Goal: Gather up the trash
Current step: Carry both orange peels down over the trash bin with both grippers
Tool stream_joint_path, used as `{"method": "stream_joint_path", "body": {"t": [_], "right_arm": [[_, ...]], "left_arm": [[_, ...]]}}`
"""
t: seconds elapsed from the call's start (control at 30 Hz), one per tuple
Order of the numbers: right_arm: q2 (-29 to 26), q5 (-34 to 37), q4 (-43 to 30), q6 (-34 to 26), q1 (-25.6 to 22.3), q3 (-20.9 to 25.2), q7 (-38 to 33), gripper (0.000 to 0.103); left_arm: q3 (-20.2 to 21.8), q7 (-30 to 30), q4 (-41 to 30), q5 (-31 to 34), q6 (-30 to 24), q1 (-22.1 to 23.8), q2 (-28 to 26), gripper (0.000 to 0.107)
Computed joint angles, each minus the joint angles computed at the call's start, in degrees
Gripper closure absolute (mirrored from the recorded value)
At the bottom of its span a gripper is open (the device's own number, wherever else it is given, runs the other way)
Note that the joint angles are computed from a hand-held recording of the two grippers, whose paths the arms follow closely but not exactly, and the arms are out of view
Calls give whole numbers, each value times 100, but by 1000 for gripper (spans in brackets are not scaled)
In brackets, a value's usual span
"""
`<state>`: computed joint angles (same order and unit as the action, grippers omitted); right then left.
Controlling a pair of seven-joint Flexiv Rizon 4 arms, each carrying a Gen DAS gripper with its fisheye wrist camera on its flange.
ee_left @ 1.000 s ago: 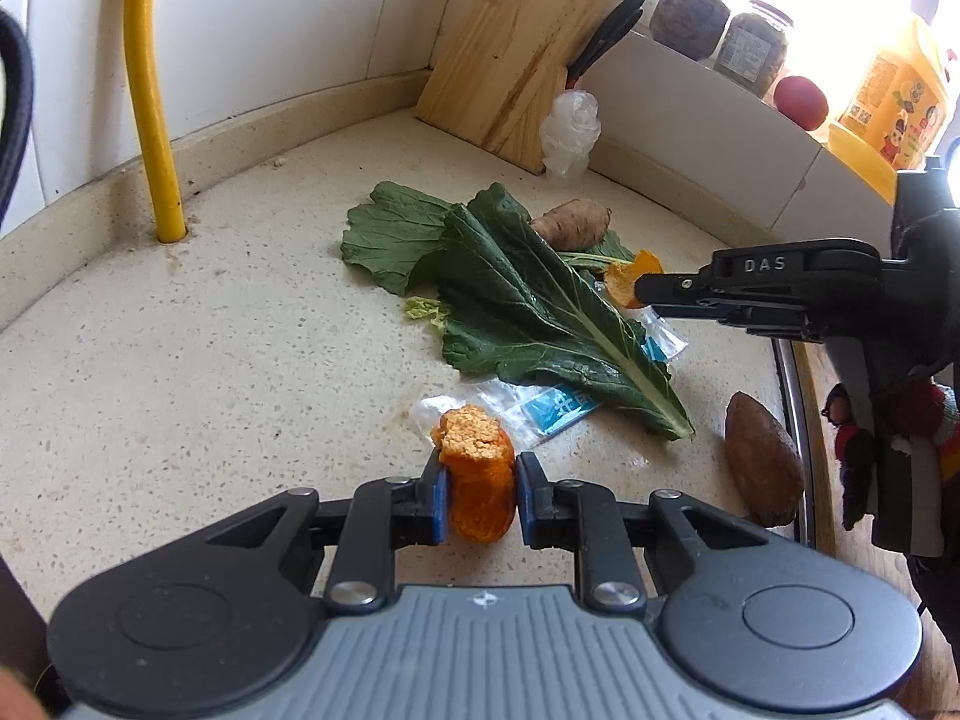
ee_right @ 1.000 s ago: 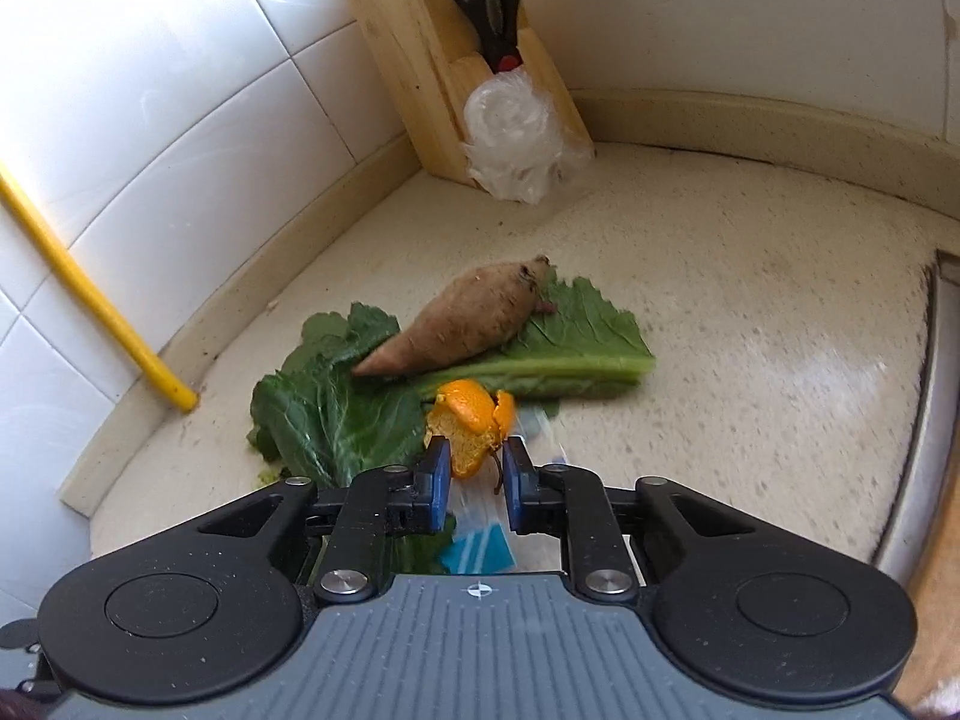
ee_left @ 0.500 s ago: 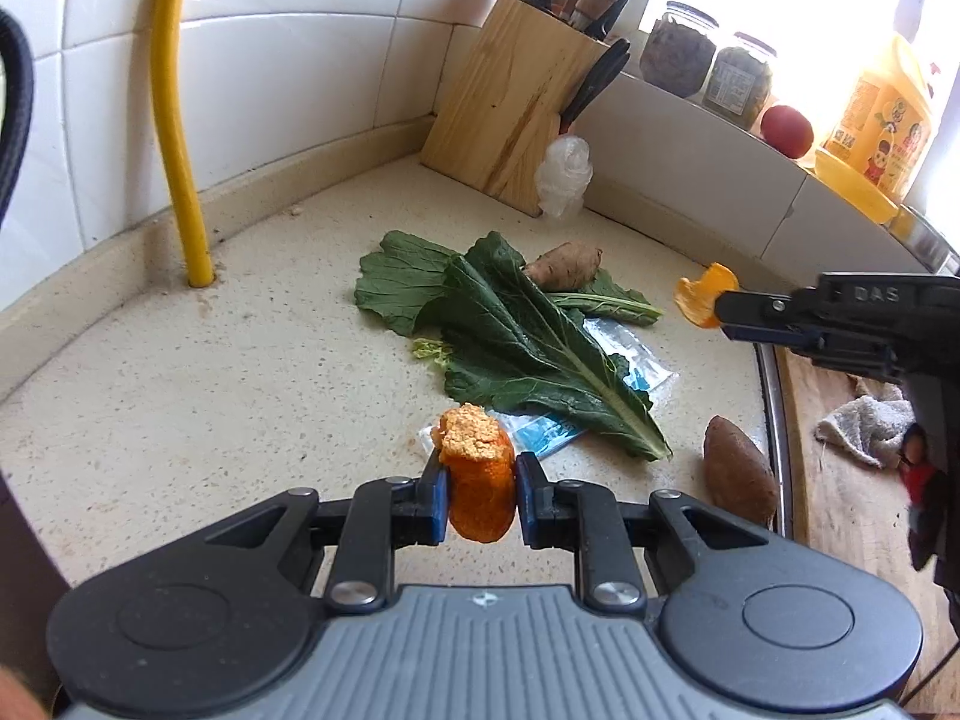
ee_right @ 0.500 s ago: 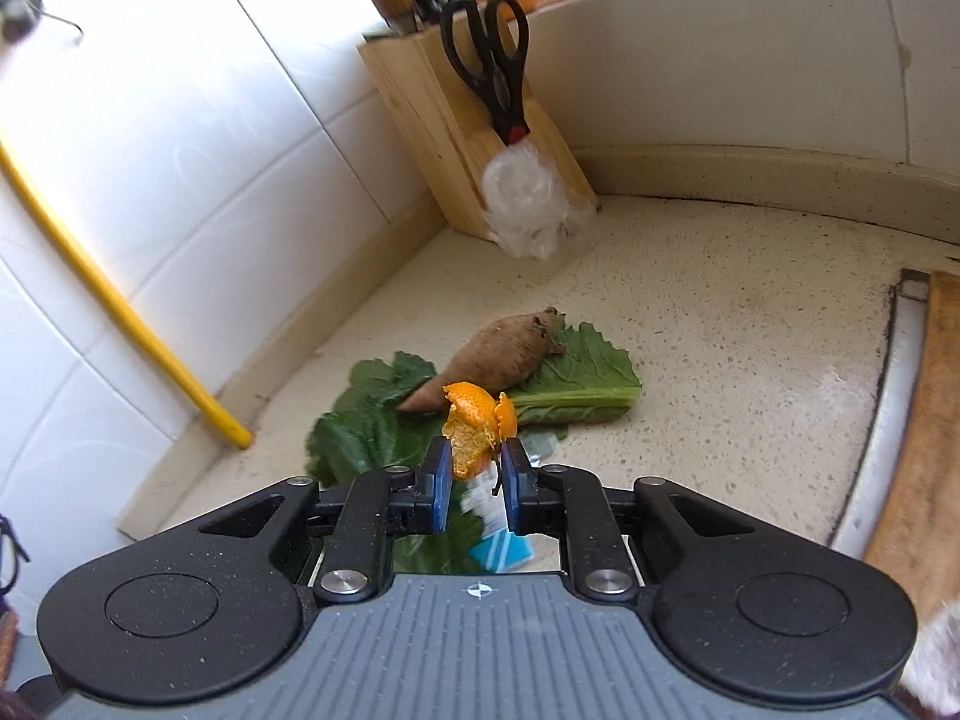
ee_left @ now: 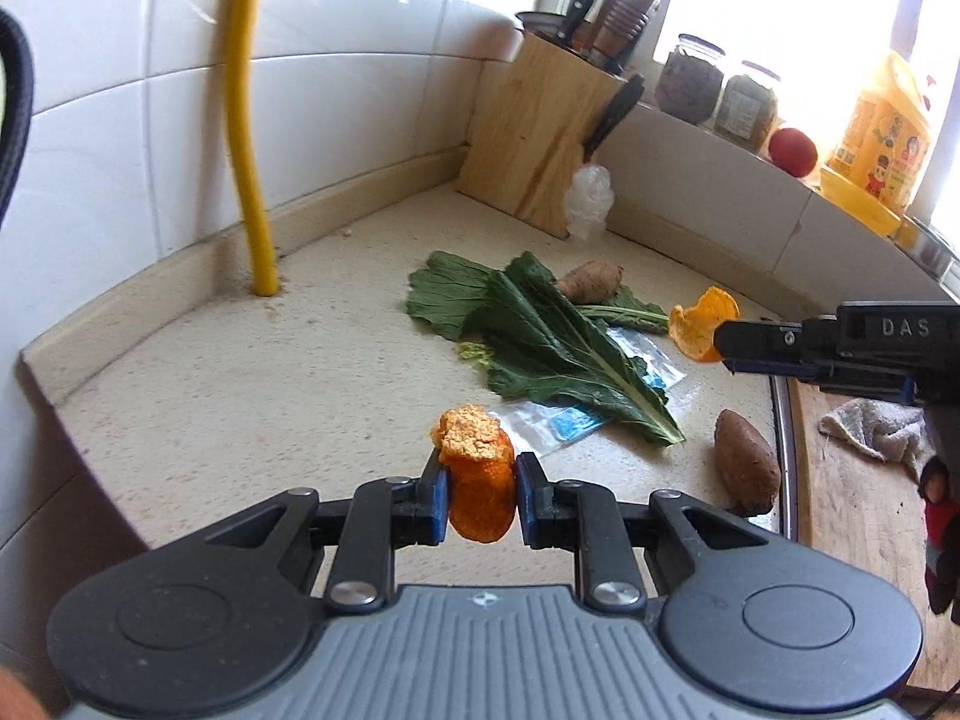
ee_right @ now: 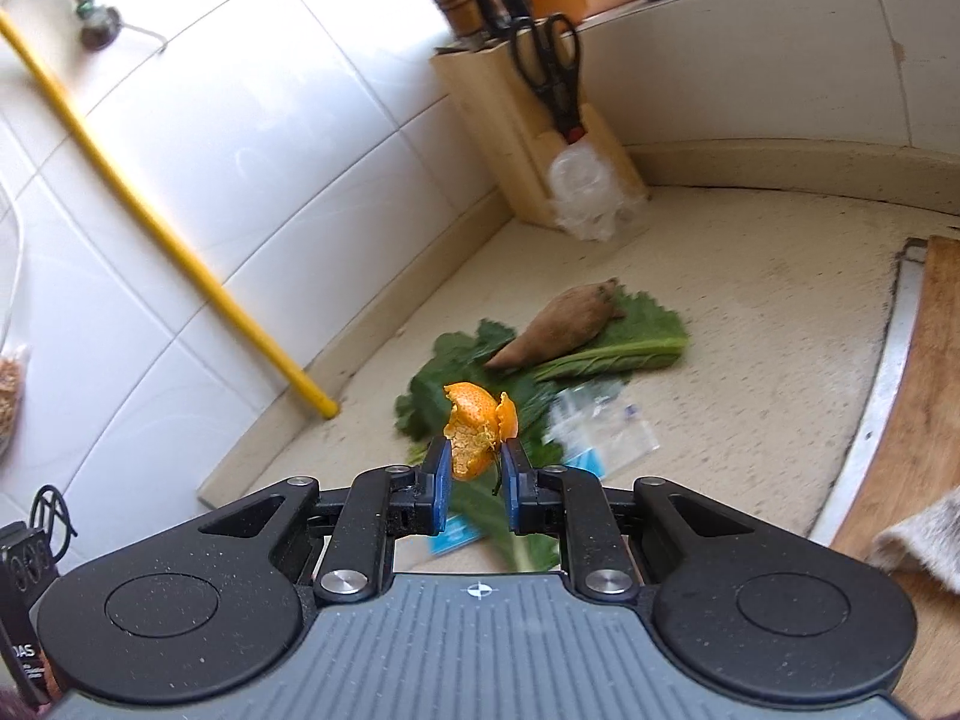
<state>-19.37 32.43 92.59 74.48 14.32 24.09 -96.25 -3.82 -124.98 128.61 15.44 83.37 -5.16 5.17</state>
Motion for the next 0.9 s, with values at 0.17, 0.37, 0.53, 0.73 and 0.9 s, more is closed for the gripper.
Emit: {"method": "stream_joint_path", "body": {"t": [0.17, 0.37, 0.53, 0.73, 0.9], "right_arm": [[139, 96, 136, 64, 97, 105, -86, 80], [269, -60, 324, 105, 382, 45, 107, 80], [396, 24, 405, 119, 505, 173, -4, 80], [511, 242, 412, -24, 697, 307, -237, 80], [570, 413, 369, -188, 928, 355, -458, 80]], "left_arm": [[-33, -267, 271, 195, -64, 140, 399, 88], [-163, -319, 726, 169, -369, 372, 1111, 88], [-310, -420, 1098, 150, -697, 640, 1799, 88], [-395, -471, 1527, 53, -1137, 824, 2629, 88], [-398, -470, 1833, -28, -1597, 894, 3334, 88]]}}
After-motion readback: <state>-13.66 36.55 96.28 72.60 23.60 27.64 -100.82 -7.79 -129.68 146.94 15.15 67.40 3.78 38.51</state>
